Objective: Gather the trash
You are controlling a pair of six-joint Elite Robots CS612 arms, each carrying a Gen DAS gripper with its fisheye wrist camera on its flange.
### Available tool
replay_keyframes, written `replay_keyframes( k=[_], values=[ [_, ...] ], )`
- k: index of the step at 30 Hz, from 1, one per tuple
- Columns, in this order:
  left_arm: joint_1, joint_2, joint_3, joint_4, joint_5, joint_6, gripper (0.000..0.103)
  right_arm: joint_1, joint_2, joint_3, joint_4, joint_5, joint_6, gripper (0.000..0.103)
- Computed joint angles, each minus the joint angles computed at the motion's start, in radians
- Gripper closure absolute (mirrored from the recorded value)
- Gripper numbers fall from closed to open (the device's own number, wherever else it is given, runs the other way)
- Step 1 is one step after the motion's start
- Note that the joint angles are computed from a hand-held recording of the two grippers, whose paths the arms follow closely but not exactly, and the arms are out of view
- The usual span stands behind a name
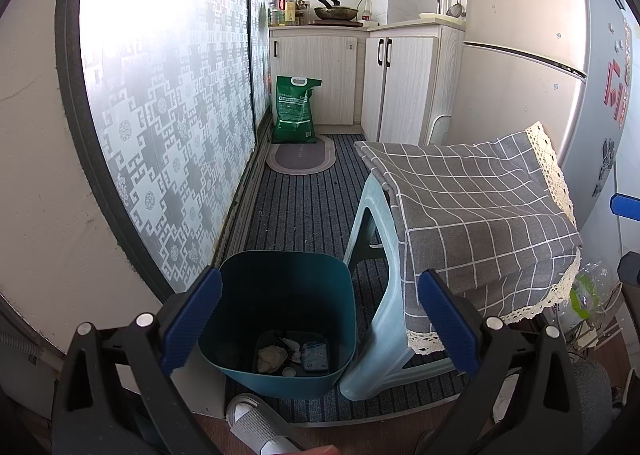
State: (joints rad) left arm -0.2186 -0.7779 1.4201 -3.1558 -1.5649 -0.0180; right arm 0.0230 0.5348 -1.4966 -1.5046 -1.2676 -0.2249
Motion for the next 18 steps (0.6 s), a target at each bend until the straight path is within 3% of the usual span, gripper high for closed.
replay_keyframes(
  k=[18],
  values=[
    [0.001, 0.002, -0.004, 0.033, 0.03, -0.013, 0.003, 0.0, 0.0, 0.001, 0.001, 0.0, 0.0, 0.003]
  ],
)
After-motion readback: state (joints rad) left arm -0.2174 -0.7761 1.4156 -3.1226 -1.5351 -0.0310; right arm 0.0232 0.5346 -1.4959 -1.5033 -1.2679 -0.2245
